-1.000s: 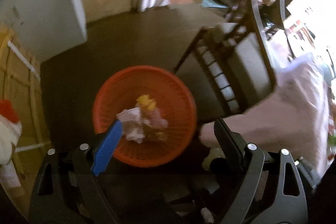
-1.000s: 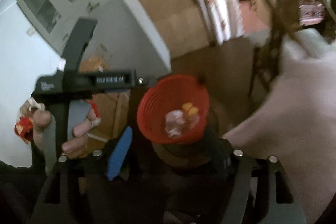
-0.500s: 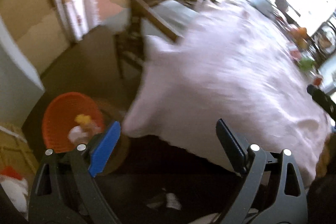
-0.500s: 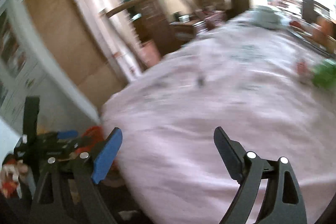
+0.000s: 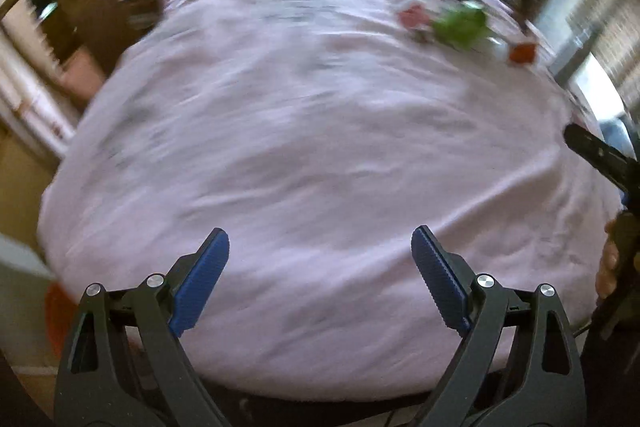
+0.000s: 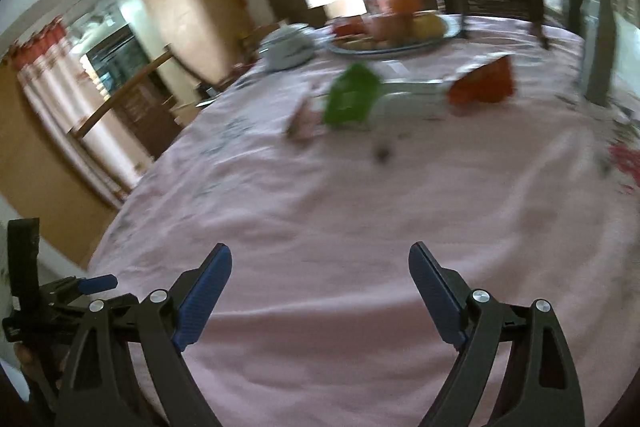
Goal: Collect trash
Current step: 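Return both tools from the basket to the table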
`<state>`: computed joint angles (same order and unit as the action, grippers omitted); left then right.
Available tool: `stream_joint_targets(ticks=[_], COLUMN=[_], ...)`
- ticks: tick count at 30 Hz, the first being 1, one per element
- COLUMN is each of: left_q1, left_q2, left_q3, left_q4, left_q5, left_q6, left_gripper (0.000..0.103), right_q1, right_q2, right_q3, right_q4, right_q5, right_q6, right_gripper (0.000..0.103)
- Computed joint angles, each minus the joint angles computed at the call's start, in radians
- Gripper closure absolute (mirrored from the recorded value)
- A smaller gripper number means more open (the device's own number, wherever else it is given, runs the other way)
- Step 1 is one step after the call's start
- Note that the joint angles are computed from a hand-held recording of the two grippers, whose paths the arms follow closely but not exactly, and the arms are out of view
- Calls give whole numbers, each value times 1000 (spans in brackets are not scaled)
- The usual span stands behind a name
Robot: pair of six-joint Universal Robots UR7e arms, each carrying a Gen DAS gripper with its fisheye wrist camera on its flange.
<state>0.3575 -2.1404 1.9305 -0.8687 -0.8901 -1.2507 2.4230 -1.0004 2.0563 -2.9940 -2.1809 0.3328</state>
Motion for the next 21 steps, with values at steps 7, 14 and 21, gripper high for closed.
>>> stream_joint_targets(ticks=[7, 14, 21], left_q1=[107, 144, 306], left_q2=[161, 251, 330], left_q3=[73, 77, 40], left_q4=[-360, -432, -766], left_q5=[52, 223, 174], left_q6=[256, 280, 522], left_gripper=[14, 14, 14], right_q1=[-49, -60, -99], right_q2=[-60, -56, 21], right_q3=[61, 51, -77], right_q4=[-3, -10, 71], right_q5=[-63, -153, -130], right_q6=[28, -9, -26], right_gripper=[14, 13, 10])
